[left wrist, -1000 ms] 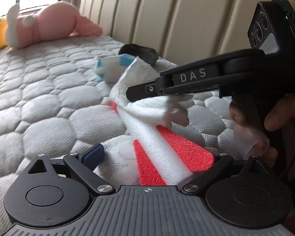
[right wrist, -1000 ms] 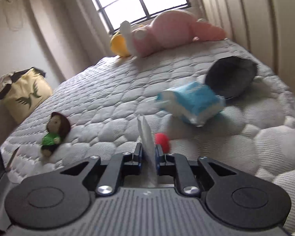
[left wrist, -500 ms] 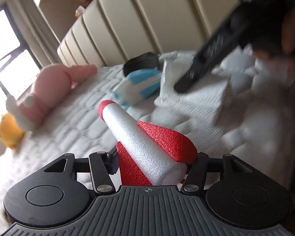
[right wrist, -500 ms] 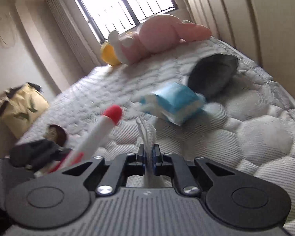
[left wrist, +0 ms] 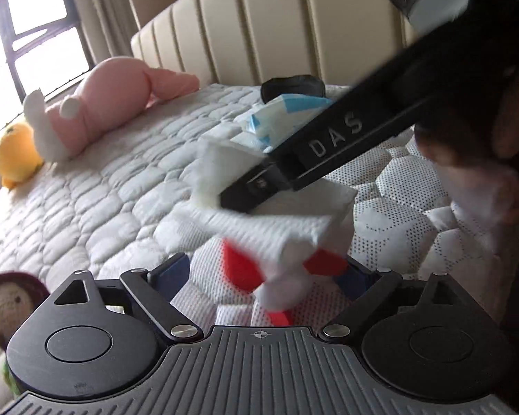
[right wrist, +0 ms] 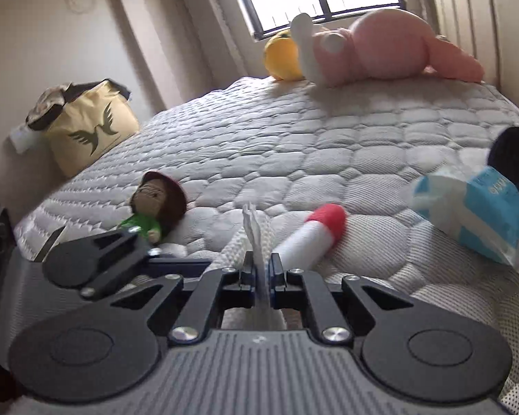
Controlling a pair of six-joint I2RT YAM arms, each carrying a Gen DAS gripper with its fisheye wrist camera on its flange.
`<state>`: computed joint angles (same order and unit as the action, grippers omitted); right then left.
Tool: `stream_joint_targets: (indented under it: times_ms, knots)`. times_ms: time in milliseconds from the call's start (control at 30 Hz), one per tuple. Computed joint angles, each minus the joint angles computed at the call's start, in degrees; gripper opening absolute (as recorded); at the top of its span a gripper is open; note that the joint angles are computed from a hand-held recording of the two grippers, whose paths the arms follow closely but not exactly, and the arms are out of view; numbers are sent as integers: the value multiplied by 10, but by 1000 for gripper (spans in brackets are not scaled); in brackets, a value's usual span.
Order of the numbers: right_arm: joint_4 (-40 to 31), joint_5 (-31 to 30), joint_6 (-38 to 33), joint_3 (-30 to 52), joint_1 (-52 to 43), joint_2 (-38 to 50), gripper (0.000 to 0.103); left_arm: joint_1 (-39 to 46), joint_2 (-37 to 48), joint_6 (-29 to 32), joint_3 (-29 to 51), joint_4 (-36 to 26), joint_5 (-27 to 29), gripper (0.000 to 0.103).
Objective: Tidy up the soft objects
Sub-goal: 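Lower the foam rocket onto the mattress and open the left tool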
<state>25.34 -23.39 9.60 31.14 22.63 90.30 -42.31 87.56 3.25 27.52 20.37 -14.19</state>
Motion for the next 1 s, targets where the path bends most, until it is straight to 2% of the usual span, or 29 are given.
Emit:
stream_joint_targets:
  times_ms: [67,133,267,433,500,700,733,767,800,900,1000]
  knots:
    - [10,3,11,-5,-17,3,8,24,-2,-37,5,-12,39,94]
    - [7,33,9,-6,-27,7,8,49,6,-79,16,-19,81,94]
    - [4,44,7,-16,-62,15,8,81,43,-159,44,-5,142,94]
    - [37,6,24,-57,-128,-4,9,53,88,-153,89,7,102,94]
    - [50,-14,37,-75,-161,-22,9,44,121,-137,125,9,77,86]
    - [57,-53,40,-109,-232,-64,9,27,223,-84,250,15,4,81]
    - [58,-51,38,-115,-237,-67,9,25,237,-71,269,19,-9,82]
    - [58,-55,37,-120,-244,-70,9,24,245,-63,286,13,-17,87]
    - [59,-59,35,-125,-250,-72,9,24,240,-64,294,-3,-16,94]
    - [62,-74,34,-137,-271,-80,9,31,186,-82,274,-44,14,95]
    - [71,-93,50,-137,-285,-82,9,38,70,-102,169,-36,12,99]
